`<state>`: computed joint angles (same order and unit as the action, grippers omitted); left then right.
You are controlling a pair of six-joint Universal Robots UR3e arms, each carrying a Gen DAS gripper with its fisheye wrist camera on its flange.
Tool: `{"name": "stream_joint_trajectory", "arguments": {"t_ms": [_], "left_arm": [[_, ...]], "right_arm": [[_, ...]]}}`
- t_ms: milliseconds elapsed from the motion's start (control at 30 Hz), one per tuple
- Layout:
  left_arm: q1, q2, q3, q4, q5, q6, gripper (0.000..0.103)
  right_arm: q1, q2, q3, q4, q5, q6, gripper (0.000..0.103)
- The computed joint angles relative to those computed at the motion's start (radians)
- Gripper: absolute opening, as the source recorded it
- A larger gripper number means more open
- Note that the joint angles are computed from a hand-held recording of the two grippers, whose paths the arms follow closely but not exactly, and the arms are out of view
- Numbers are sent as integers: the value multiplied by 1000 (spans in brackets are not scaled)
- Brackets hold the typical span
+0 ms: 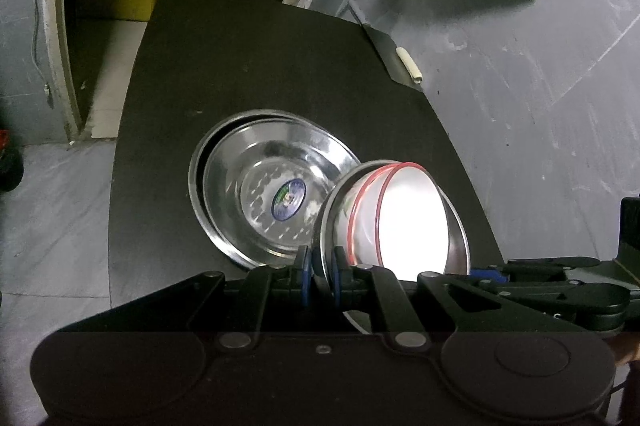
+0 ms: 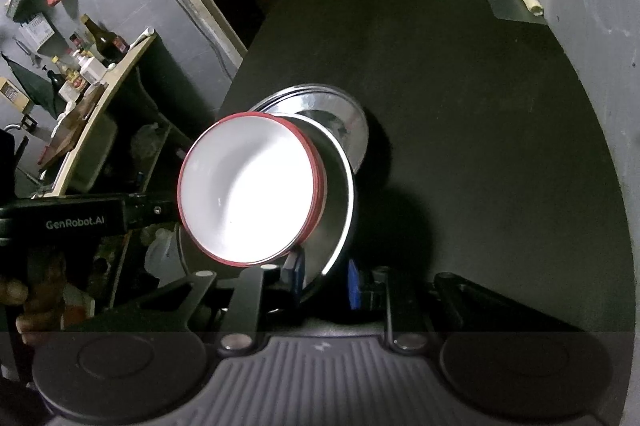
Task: Organize plates and bowls
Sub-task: 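Carry the steel pot with both grippers over the steel plate stack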
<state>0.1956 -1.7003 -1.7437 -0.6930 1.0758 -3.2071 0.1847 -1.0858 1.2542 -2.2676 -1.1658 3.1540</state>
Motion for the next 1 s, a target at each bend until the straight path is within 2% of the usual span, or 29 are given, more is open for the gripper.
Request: {"name": "stream_joint_trajectory", "arguments": {"t_ms": [567, 1000], "left_arm": [[12, -93, 70, 66, 38, -74, 8], [23, -155, 110, 75, 81, -113, 8]], "right_arm": [[33, 234, -431, 203, -5, -63, 25], [59, 508, -933, 464, 2, -98, 25]]}}
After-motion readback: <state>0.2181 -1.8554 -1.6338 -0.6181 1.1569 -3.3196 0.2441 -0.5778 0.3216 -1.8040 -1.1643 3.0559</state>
